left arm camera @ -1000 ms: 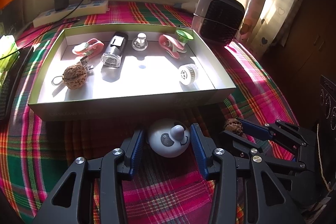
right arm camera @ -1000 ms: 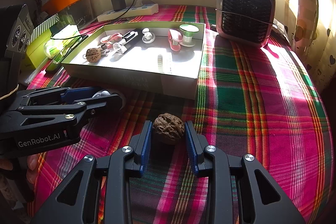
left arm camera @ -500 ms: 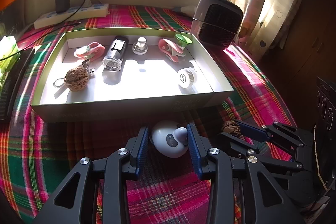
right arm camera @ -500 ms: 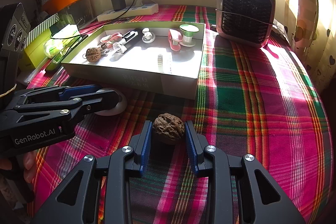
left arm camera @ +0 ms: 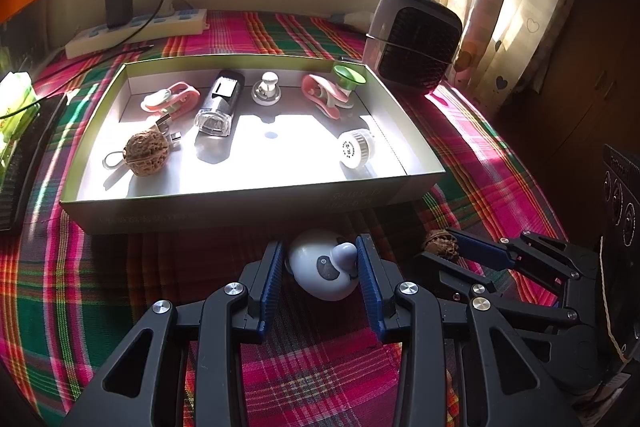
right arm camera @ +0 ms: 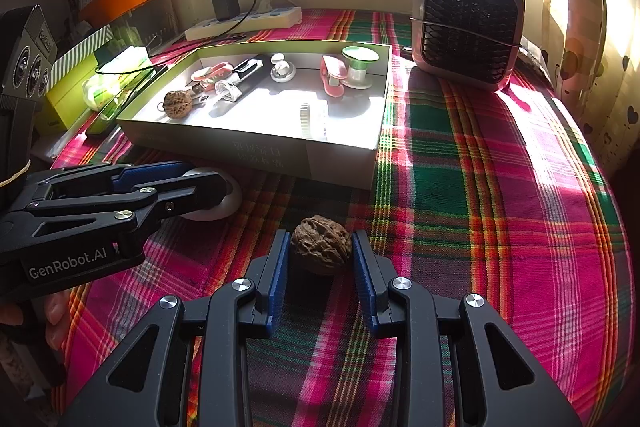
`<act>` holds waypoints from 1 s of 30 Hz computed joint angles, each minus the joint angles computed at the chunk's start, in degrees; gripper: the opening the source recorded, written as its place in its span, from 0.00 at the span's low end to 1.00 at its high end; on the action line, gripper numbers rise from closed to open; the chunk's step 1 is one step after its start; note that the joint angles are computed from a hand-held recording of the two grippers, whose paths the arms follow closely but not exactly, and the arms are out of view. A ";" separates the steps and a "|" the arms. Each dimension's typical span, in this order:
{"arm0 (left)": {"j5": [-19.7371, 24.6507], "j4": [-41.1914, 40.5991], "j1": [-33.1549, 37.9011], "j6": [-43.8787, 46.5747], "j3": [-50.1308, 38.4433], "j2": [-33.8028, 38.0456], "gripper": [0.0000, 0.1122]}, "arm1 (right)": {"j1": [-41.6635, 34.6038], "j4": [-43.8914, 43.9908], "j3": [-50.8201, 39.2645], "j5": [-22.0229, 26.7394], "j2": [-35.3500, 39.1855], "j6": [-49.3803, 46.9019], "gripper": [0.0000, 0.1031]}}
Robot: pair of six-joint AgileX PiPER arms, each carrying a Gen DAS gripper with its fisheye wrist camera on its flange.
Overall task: Organize objects
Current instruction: 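Lift walnut with right gripper while left gripper lifts mushroom piece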
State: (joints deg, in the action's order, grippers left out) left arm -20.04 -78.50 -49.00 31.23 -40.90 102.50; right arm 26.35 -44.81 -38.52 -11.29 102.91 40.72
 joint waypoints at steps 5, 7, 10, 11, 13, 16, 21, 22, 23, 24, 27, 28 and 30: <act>-0.14 -0.03 -0.06 0.17 -0.01 0.04 0.31 | -0.01 0.26 -0.02 0.03 0.05 -0.36 0.31; -0.13 -0.19 -0.05 0.34 0.01 -0.02 0.31 | 0.14 0.83 -0.05 0.21 0.02 -0.89 0.31; -0.19 -0.29 -0.13 0.38 0.00 -0.01 0.31 | 0.37 1.97 -0.10 0.42 0.06 -2.00 0.31; -0.25 -0.32 -0.20 0.40 -0.01 0.02 0.31 | 0.42 2.09 -0.10 0.45 0.05 -2.09 0.31; -0.29 -0.62 -0.24 0.67 -0.05 0.01 0.31 | 0.43 2.27 -0.09 0.48 0.04 -2.28 0.31; -0.50 -0.82 -0.38 0.82 0.01 -0.02 0.31 | 0.52 2.57 -0.10 0.55 0.03 -2.55 0.31; -1.16 -2.11 -0.68 2.84 -0.05 -0.05 0.30 | 0.76 3.88 -0.08 0.73 0.01 -3.58 0.31; -1.49 -2.74 -0.93 3.38 -0.06 -0.08 0.30 | 0.72 3.98 0.00 0.61 -0.02 -3.57 0.31; -1.85 -3.15 -1.15 3.81 0.03 -0.21 0.30 | 0.64 4.01 0.15 0.35 -0.10 -3.49 0.31; -2.18 -3.31 -1.44 3.95 0.23 -0.44 0.30 | 0.65 4.08 0.22 0.26 -0.28 -3.42 0.31; -2.97 -4.05 -2.01 4.63 0.63 -1.21 0.30 | 0.91 4.58 0.26 0.49 -0.52 -3.82 0.31; -3.27 -4.32 -2.14 4.98 0.73 -1.53 0.30 | 0.91 4.55 0.33 0.40 -0.74 -3.77 0.31; -3.86 -5.00 -2.46 5.87 0.98 -2.32 0.30 | 0.85 3.41 0.39 0.38 -1.47 -2.62 0.31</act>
